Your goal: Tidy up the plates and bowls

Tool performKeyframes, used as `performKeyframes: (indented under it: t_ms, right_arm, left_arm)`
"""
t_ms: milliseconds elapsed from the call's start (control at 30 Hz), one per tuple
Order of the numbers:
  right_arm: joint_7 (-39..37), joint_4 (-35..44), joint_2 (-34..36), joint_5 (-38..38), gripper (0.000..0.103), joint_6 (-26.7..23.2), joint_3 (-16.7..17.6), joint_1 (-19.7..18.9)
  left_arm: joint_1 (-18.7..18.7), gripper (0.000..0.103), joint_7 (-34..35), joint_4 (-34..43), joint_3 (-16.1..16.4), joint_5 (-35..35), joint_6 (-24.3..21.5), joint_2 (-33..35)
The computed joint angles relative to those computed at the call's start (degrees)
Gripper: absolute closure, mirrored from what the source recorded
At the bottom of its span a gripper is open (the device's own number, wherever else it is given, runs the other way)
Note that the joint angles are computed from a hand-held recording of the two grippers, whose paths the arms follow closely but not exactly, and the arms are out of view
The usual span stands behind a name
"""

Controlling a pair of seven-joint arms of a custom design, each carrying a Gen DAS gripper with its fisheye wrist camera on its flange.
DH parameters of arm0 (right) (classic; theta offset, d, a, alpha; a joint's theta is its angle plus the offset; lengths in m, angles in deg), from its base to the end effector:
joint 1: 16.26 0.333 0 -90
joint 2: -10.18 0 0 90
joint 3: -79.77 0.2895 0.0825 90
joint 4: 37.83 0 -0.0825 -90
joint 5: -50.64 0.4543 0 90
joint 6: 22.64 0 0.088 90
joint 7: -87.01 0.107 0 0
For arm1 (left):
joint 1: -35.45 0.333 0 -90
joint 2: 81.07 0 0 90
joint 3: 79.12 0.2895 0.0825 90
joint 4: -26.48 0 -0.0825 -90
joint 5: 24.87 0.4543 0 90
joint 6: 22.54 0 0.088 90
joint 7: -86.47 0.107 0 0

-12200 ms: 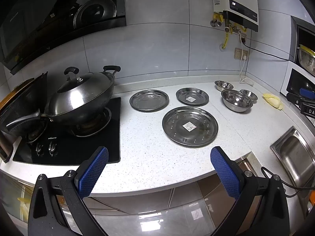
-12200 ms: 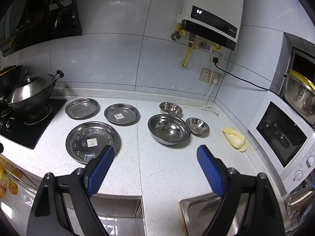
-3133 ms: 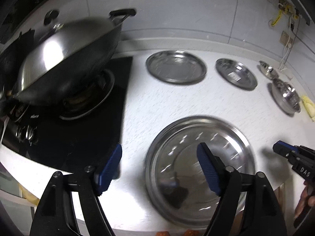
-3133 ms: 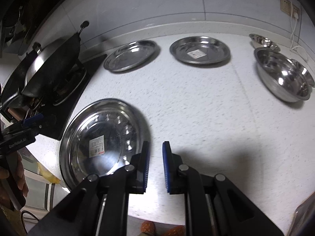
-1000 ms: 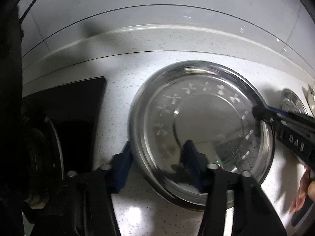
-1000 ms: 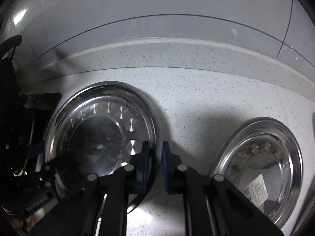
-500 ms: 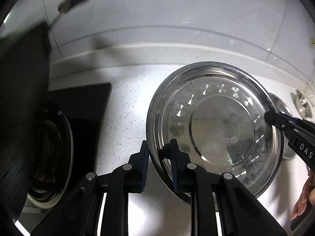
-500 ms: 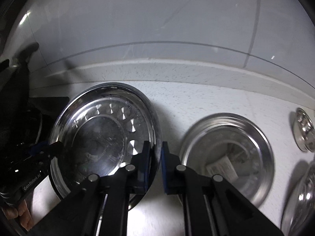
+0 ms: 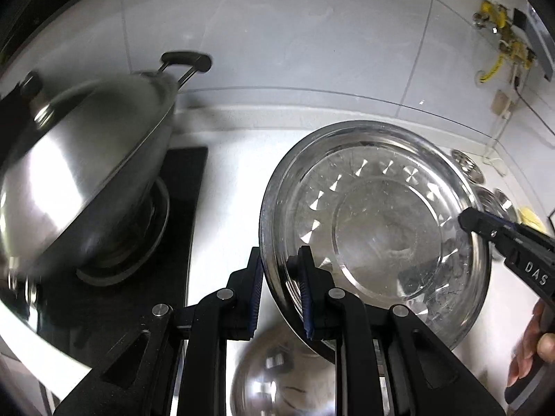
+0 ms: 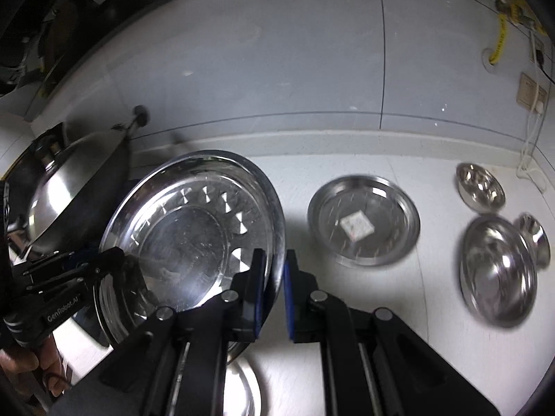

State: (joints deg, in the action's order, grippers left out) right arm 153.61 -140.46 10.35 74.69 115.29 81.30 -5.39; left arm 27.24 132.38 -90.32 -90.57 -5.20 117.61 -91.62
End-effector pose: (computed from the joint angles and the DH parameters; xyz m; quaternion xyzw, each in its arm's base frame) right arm 0.6619 0.1482 0.5657 -0.7821 0.5185 -0.1134 0.3265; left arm 0.5829 -0.2138 0.5428 -0.7379 0.5911 -0.2397 0.2205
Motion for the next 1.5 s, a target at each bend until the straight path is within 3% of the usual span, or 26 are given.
performKeyframes:
  t_ms: [333, 467, 633, 967, 1200, 1400, 1500]
  right_arm:
    - [-0.63, -17.56, -13.28, -0.4, 0.093, -6.58, -0.6, 0.37]
    - [1.1, -19.1, -13.63, -3.22, 0.092, -9.14, -0.15, 0.5]
    - [4.73, -19.95, -14.45, -6.79, 0.092, -8.73, 0.69, 0.61]
    - [9.19, -18.32, -12.51, -11.63, 0.092, -9.61, 1.16, 1.0]
    - [5.84, -15.82, -9.73, -10.59, 0.091, -12.49, 0.32, 1.09]
    - [0.36, -15.23, -9.14, -8.79, 0.09, -12.84, -0.12, 1.05]
    - [-1.9, -15.1, -9.08, -7.61, 0.088, -13.54, -0.32, 0.94]
  left_arm:
    - [-3.56, 0.087, 5.13, -13.8, 0.78, -8.79, -4.74, -11.42]
    - [-5.04, 0.087, 6.79, -16.71, 0.47, -11.1, -6.6, -14.43]
    - [-6.23, 0.087, 12.73, -16.85, 2.33, -14.69, -6.29, -13.54]
    - [-5.33, 0.087, 20.17, -14.99, 2.77, -18.32, -7.25, -10.62]
    - [-4.3, 0.087, 18.16, -13.61, 1.14, -16.7, -9.15, -8.96]
    - [-4.05, 0.087, 12.79, -12.66, 0.01, -14.47, -11.09, -8.27]
    - [-3.45, 0.086, 8.43, -12.98, -1.45, -9.97, -11.31, -9.39]
